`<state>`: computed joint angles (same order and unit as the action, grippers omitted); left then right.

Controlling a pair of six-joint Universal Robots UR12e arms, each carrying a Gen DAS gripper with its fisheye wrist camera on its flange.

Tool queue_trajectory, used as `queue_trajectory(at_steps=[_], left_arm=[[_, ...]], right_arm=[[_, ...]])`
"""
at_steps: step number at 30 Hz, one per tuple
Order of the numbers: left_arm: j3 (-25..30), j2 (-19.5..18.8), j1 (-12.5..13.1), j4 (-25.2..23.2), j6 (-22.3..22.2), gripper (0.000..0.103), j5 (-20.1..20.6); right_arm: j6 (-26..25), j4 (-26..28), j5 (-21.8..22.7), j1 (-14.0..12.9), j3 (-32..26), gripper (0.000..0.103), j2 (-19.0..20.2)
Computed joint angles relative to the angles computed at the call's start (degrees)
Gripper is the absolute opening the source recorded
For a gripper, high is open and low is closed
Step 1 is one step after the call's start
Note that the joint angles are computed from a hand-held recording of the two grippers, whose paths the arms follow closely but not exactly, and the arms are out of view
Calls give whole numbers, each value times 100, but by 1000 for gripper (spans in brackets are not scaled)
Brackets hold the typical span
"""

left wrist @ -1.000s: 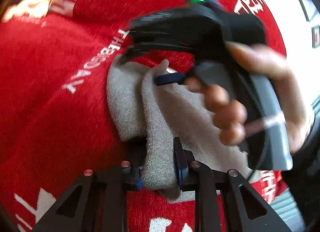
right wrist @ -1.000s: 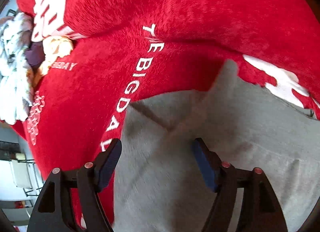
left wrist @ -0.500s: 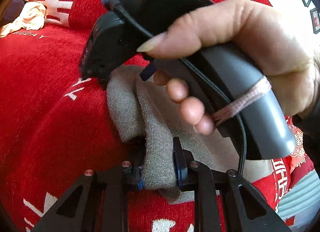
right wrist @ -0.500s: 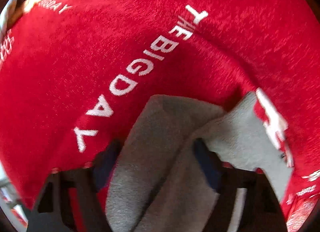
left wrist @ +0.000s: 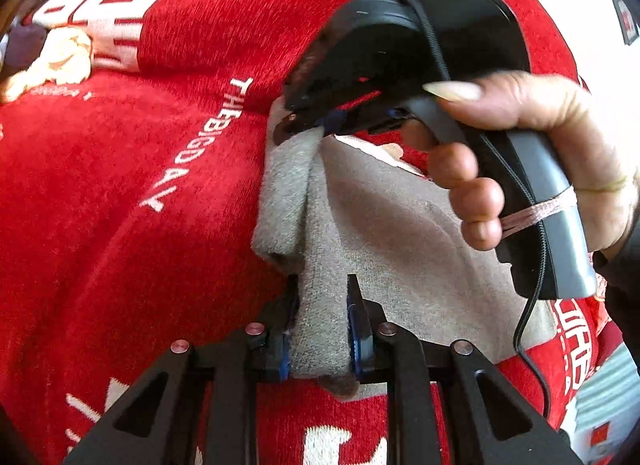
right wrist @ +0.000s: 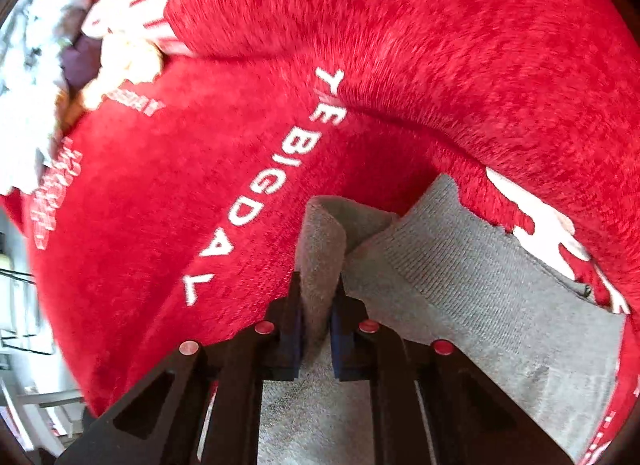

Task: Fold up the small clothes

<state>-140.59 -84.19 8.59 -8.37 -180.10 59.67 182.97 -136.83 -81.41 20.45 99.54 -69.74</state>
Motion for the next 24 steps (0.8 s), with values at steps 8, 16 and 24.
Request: queue_trajectory(at_steps=[8, 16, 24], left_arm=[[109, 140, -331, -71, 19, 22, 576], [393, 213, -833, -467, 109, 22, 1445], [645, 204, -1338, -635, 173, 21, 1927]], right_arm=[[132, -697, 1078, -533, 498, 11, -390], [312, -1190, 1708, -844, 848, 11, -562], [404, -1743, 2181, -1159, 1209, 11, -806]])
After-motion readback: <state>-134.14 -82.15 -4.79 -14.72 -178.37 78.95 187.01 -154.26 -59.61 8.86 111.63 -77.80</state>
